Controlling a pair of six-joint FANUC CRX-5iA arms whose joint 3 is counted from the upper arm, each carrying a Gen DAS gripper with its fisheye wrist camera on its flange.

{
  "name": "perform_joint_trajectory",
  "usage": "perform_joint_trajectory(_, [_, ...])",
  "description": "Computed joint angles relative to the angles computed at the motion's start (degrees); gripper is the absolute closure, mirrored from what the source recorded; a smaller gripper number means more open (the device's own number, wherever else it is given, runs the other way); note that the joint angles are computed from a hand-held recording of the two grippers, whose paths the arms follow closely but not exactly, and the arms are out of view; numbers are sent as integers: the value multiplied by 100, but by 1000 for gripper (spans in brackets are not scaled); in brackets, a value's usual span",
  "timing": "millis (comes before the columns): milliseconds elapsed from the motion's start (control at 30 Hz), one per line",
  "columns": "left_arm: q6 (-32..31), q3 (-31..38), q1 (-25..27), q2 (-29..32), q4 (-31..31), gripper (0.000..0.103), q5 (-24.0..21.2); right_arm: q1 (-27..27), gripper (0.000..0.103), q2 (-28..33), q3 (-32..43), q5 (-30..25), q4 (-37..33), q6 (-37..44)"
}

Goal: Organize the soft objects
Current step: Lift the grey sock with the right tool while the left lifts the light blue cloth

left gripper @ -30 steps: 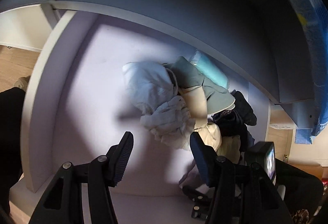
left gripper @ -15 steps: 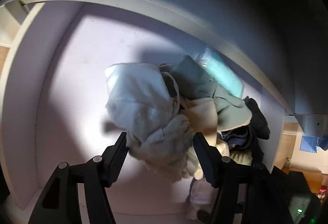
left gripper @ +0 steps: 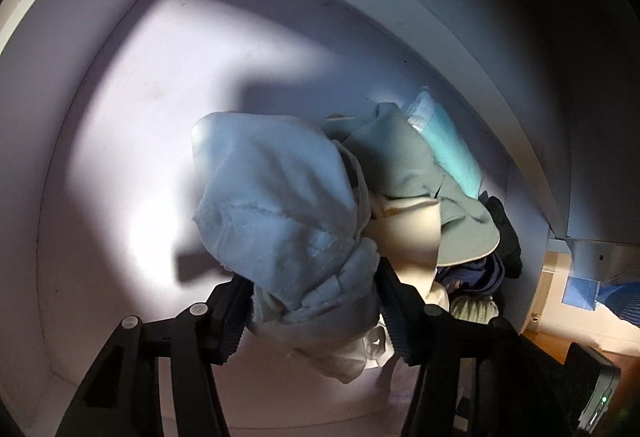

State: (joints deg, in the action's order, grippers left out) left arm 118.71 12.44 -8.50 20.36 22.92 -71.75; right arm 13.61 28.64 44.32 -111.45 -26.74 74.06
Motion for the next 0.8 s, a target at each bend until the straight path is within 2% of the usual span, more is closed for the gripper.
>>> perform_joint_trajectory(133, [-2, -235, 84, -210, -17, 47, -38, 19, 55, 310, 613, -200, -53, -73])
perform_joint_trajectory(400, [125, -492, 136, -581, -244, 48, -141, -9, 55, 313, 880, -10, -106, -29])
perform_joint_trajectory(633, [-181, 86, -162, -649, -866, 48, -626, -123, 55, 26, 731, 122, -278, -35])
perform_joint_trajectory(733, [-330, 196, -304, -785, -1074, 48, -705, -5, 55, -172, 416, 422, -301, -64])
perform_joint_trajectory(800, [-331, 357, -392, -791, -1132, 48, -738, -40, 55, -223, 454, 437, -342, -55])
